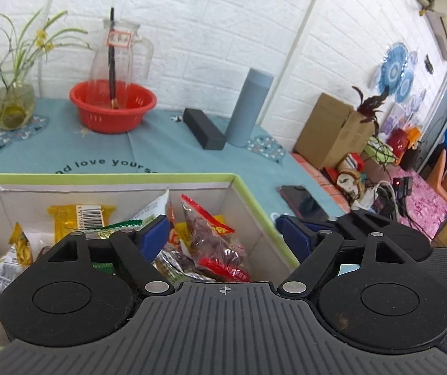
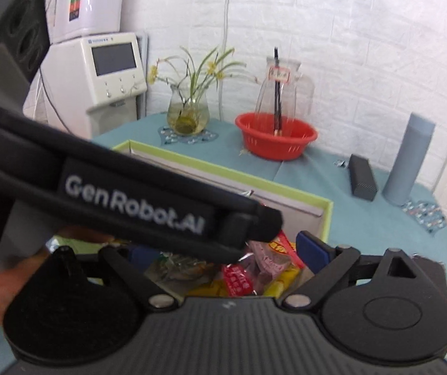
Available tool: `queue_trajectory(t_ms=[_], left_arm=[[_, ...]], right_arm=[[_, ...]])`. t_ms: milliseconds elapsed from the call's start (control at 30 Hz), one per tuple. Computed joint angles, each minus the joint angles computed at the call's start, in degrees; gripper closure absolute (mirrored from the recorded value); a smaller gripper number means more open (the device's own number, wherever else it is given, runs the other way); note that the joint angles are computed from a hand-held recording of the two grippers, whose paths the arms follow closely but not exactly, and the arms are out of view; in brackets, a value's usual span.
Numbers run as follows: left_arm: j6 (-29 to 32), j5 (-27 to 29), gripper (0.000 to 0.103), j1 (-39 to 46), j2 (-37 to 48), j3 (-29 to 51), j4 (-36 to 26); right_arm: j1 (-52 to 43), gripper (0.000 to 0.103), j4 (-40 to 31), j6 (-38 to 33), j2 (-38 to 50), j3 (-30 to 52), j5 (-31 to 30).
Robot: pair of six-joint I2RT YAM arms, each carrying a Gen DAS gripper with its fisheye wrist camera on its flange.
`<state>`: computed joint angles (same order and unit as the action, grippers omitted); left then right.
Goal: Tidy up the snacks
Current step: 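Carry the dried meat bag into the green box and open the left gripper, then grasp the red broad-bean snack bag with the left gripper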
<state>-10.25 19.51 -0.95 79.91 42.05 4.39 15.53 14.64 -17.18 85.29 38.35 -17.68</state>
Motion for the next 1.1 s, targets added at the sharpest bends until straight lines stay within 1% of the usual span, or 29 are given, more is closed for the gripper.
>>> queue_trajectory(t_ms=[100, 200, 300, 400, 467, 533, 600, 667, 700, 833, 900, 967, 1033, 1067, 1100], left_arm=[[-0.41, 0.41, 0.034, -0.91, -5.79, -2.94, -1.56], [-0.47, -1.72, 0.033, -3.26, -11.28, -5.38, -4.18], [-0.94, -3.59, 0.031, -5.94, -16.74, -7.81, -7.06], [-1.06, -5.85, 0.03, -8.21, -22.92, -11.87, -9.5], [-2.05, -7.15, 0.028, -9.44, -29.18, -16.85, -10.96], [-3.28, -6.38, 0.028, -10.19, -34.71, -21.52, -12.71], [-5.83, -5.58, 0.028, -11.79, -39.3, -26.13, -13.95], [-8.83, -5.98, 0.028, -14.97, -40.8, -28.91, -13.66], [-10.15, -6.53, 0.028, -16.87, -39.8, -29.47, -12.55], [-9.81, -9.16, 0.03, -21.25, -30.41, -25.85, -7.08], [-9.83, -9.2, 0.029, -21.15, -26.06, -23.46, -4.67], [-11.21, -5.95, 0.029, -19.48, -21.08, -22.1, -0.6], [-11.91, -2.71, 0.029, -18.59, -12.44, -18.64, 3.47], [-11.77, -2.51, 0.034, -18.76, -7.79, -15.81, 3.56], [-11.22, -2.79, 0.036, -19.01, -3.07, -12.43, 2.84]], right_arm=[[-2.06, 0.009, -1.22, 1.43, -9.03, -5.77, -1.58], [-3.57, 0.009, -3.51, 1.2, -17.65, -10.74, -1.94], [-4.27, 0.009, -6.31, 0.28, -25.44, -15.15, -0.9], [-6.39, 0.009, -10.53, -1.34, -33.6, -20.12, -1.42], [-8.72, 0.009, -15.03, -3.37, -40.28, -24.24, -2.21], [-11.23, 0.009, -19.7, -5.44, -46.51, -28.3, -3.02], [-14.07, 0.009, -23.39, -7.76, -48.87, -30.57, -4.49], [-16.93, 0.009, -24.15, -9.68, -48.95, -32.21, -6.06], [-17.59, 0.009, -22.94, -10.05, -47.8, -32.49, -6.34], [-18.63, 0.009, -14.22, -12.45, -38.37, -31.21, -6.61], [-18.6, 0.009, -9.07, -13.85, -31.36, -29.26, -6.53], [-17.72, 0.009, -3.84, -14.57, -22.31, -26.36, -6.09], [-15.8, 0.009, 1.15, -15.44, -13.41, -23.49, -5.25], [-15.04, 0.009, 1.36, -16.16, -9.58, -21.57, -5.18], [-14.15, 0.009, 1.88, -16.33, -5.31, -19.45, -4.68]])
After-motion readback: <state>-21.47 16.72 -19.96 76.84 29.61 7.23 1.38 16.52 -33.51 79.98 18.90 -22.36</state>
